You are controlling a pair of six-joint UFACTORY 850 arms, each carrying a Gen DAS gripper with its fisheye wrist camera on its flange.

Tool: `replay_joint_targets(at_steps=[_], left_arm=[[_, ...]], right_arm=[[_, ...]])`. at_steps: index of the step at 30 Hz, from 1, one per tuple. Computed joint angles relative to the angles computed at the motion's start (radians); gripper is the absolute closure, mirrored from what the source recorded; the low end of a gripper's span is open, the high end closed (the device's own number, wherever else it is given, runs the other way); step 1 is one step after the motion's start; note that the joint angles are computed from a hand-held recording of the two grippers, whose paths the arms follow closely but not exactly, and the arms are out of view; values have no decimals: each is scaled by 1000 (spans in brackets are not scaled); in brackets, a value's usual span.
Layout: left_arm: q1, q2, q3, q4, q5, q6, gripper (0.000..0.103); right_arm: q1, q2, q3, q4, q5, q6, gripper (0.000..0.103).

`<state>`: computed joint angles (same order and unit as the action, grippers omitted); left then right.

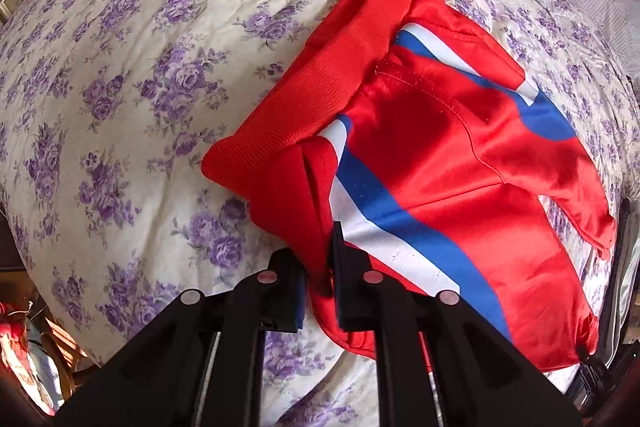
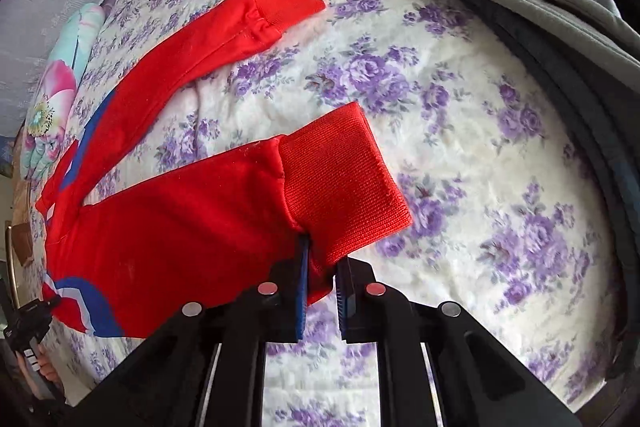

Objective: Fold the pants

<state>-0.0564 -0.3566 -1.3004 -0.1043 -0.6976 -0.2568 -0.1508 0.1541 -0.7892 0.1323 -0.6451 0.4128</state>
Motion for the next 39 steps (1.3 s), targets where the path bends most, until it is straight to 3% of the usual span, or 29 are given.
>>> replay_joint_targets(at_steps=[4, 6, 7, 8, 9, 11, 13, 16, 17, 19, 21, 23, 26, 27, 28, 29, 30, 31, 34, 36, 39], left_arm=[[7, 12, 39, 4, 2, 13, 92], [4, 2, 46, 32, -9, 5, 86], [-1, 4, 41, 42, -17, -2, 85], [-6, 9, 33, 55, -42, -2, 72], [-9, 23, 34, 66, -57, 7, 56], [-13, 80, 65, 124, -60, -19, 52], [-8, 137, 85, 155, -69, -20, 52], [1, 172, 53, 154, -54, -7, 51], [0, 159, 23, 132, -48, 13, 46], [-19, 103, -57, 112, -36, 49, 34], [-62, 2, -174, 169, -48, 12, 33], [-80, -103, -293, 161, -72, 27, 33], [-86, -254, -456, 108, -142, 49, 33], [-91, -308, -513, 112, -177, 50, 33], [-97, -352, -555, 126, -208, 52, 33], [-105, -399, -600, 153, -248, 41, 35], [-112, -441, -639, 177, -291, 27, 40], [-117, -468, -662, 198, -322, 13, 40], [-132, -445, -624, 230, -293, 4, 41], [-135, -424, -590, 211, -280, 31, 48], [-137, -418, -558, 193, -261, 46, 48]], right_arm=[[30, -7, 52, -78, -5, 31, 87], [58, -25, 57, -149, 13, 64, 82], [72, -37, 36, -173, -15, 68, 70], [87, -56, 6, -199, -61, 63, 35], [106, -61, -18, -267, -102, 95, 24], [136, -41, -48, -400, -138, 169, 22], [126, -26, -85, -425, -128, 156, 22], [71, -65, -166, -337, -20, 50, 15], [45, -101, -201, -255, 19, -27, 14], [26, -213, -295, -165, 66, -89, 14], [-1, -343, -398, -59, 69, -148, 14], [-20, -451, -489, -21, 14, -134, 15], [-39, -541, -547, 20, -26, -111, 19], [-43, -554, -552, 30, -19, -102, 22], [-44, -550, -539, 31, 10, -94, 37], [-45, -546, -531, 34, 37, -103, 74], [-49, -547, -532, 68, 36, -139, 80], [-52, -544, -532, 75, 27, -143, 83], [-53, -494, -511, 31, -13, -120, 84], [-53, -459, -480, -16, -19, -86, 84], [-57, -485, -457, -34, -26, -64, 82]])
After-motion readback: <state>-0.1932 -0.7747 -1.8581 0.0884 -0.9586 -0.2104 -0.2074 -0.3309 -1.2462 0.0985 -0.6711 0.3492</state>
